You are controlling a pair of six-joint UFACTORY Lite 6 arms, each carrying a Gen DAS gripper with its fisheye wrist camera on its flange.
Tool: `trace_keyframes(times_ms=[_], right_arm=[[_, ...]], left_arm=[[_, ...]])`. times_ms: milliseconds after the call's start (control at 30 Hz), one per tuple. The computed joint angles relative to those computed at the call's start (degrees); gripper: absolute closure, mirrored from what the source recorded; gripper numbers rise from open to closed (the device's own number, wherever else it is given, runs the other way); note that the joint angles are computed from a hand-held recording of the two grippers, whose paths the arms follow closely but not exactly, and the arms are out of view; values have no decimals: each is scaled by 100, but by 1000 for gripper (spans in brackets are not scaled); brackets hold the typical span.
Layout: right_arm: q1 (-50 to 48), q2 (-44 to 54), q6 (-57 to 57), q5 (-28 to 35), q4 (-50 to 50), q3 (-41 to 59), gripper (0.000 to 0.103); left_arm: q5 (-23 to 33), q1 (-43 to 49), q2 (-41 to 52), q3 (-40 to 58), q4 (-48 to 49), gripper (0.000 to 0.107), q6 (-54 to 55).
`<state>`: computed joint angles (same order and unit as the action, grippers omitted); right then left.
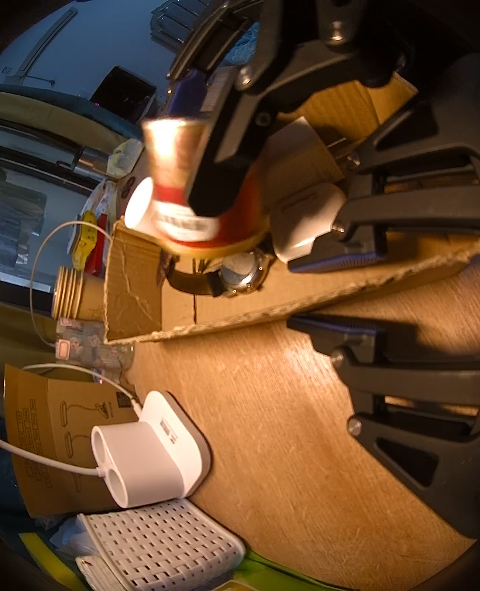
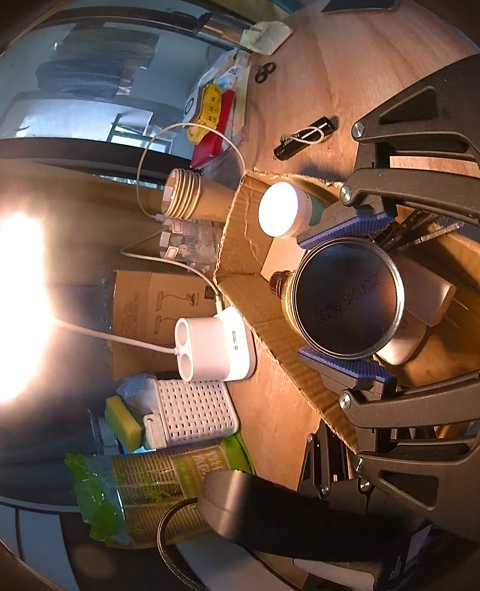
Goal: Organize rigid objects
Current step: 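Carry the tin can into the box and lower it beside the watch, then open the right gripper and move it to the black flashlight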
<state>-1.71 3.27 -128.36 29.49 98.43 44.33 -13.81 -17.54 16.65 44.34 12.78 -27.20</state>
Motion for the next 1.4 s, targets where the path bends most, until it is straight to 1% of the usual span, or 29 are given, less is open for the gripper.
trace_keyframes(times_ms=[133,333,600,733,767,833,933,1000,1067,1100,1133,1200,1267,1367,1400], right_arm=[[26,-30,-52,-71,36,-33,45],[-103,-134,68,48,-59,-42,45],[-535,-281,328,395,-327,25,44],[-983,-149,508,540,-364,279,44],[-1163,-27,656,643,-423,435,44],[-1339,144,621,635,-286,622,43],[-1541,767,638,428,-30,1235,39],[-1555,1277,822,160,-131,1748,38],[-1520,2078,1481,-182,-664,2578,38],[-1511,2481,1937,-241,-1101,3001,38],[-1486,2763,2275,-284,-1437,3297,38],[-1369,3391,2799,-668,-1937,3901,38],[-1314,3846,3447,-678,-2571,4387,38],[-1165,4035,3596,-873,-2792,4540,38],[-1130,4032,3490,-901,-2734,4536,38]], left_arm=[[-1,2,0,0,10,82,-8],[-38,27,9,-13,206,82,-237],[-37,21,-9,-36,91,82,-130],[-20,10,-3,-22,7,82,-45],[-24,11,-3,-25,5,82,-41],[-36,29,3,-28,122,82,-153],[-30,35,5,-28,59,82,-97],[-67,76,23,-24,361,82,-411],[-85,94,20,-33,432,82,-494],[-85,98,23,-31,434,82,-492],[-83,94,26,-28,411,82,-470],[-87,99,24,-31,437,82,-494],[-81,98,19,-30,430,82,-484],[-62,83,19,-22,357,82,-398],[-59,82,19,-21,338,82,-375]])
